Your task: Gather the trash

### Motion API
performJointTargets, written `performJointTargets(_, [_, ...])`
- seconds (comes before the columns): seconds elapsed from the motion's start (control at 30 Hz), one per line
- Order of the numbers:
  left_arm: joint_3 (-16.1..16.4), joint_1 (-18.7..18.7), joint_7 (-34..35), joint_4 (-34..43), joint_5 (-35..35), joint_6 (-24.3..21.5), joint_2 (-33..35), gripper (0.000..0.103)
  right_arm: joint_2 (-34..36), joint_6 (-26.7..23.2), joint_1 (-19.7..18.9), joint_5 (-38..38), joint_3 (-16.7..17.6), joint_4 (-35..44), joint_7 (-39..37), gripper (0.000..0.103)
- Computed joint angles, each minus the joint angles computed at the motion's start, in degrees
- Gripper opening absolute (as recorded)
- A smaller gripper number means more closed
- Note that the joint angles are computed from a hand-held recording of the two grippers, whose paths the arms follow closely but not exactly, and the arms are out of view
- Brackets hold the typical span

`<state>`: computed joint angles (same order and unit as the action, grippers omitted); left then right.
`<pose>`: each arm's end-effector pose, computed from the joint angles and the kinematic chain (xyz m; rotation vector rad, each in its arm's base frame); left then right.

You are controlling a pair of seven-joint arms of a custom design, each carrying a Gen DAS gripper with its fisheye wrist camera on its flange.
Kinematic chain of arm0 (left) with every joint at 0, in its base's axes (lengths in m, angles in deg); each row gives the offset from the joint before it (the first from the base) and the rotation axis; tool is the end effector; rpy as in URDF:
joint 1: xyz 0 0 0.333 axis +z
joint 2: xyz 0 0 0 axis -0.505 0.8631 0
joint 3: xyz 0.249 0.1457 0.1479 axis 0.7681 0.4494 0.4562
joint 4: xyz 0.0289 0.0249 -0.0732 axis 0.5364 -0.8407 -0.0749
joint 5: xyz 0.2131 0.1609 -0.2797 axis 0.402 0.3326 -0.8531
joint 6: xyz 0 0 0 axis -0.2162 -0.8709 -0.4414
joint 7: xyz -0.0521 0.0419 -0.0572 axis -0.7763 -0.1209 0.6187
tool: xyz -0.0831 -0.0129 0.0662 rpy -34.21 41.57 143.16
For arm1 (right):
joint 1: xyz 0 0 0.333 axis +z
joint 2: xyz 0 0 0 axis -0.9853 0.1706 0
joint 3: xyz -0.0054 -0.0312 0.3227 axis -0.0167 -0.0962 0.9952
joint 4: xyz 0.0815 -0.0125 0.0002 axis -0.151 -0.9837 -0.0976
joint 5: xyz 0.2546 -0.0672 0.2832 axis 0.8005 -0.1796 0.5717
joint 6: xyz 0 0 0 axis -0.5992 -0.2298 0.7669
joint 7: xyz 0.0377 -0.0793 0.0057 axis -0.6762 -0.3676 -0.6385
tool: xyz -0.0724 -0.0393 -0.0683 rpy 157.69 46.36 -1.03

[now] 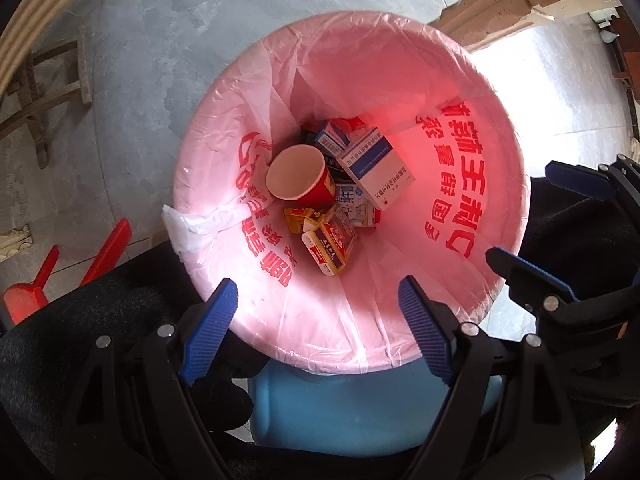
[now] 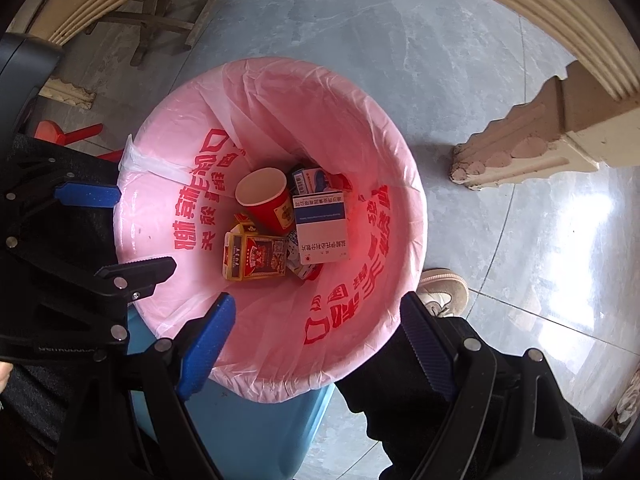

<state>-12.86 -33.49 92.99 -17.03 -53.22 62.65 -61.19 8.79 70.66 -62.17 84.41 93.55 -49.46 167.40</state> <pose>0.5269 -0.1105 0.5139 1.7702 -2.3282 -0.1956 0.5175 0.2283 0.5038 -2.5188 1.8326 0.2531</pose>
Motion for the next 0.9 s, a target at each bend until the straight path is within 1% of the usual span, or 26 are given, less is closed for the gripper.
performJointTargets(0.2, [-0.8, -1.6, -5.6, -3.1, 4.3, 5.6, -5.3, 0.080, -4.1, 1.6, -0.1, -2.8, 0.1, -1.9, 5.0, 0.082])
performJointTargets(0.3, [-0.5, -2.0, -8.7, -3.6, 3.9, 7.4, -7.7, 0.080, -7.0, 2.9, -0.4, -4.4, 0.3, -3.1, 7.9, 0.082])
performJointTargets(0.37, [-0.3, -2.2, -10.6, -3.7, 3.5, 8.3, -9.1, 0.080, -9.0, 3.7, -0.9, -5.5, 0.5, -3.7, 9.8, 0.085])
performJointTargets(0.4, [-0.3, -2.3, -11.4, -3.9, 3.5, 9.0, -10.1, 0.080, -10.0, 4.1, -1.1, -6.5, 0.7, -4.0, 11.0, 0.088])
performJointTargets(0.53, [-0.8, -3.2, -14.6, -4.2, 5.2, 12.0, -13.6, 0.080, -14.6, 6.6, -1.9, -9.8, 1.7, -5.3, 14.0, 0.089])
performJointTargets(0.73, [-0.9, -4.4, -18.2, -3.5, 7.2, 14.9, -17.7, 0.080, -20.4, 9.9, -3.4, -13.8, 3.5, -6.1, 17.4, 0.090])
performJointTargets(0.9, [-1.6, -4.9, -21.7, -2.7, 10.0, 17.4, -20.6, 0.080, -24.5, 12.6, -5.0, -17.4, 5.3, -6.1, 19.6, 0.090])
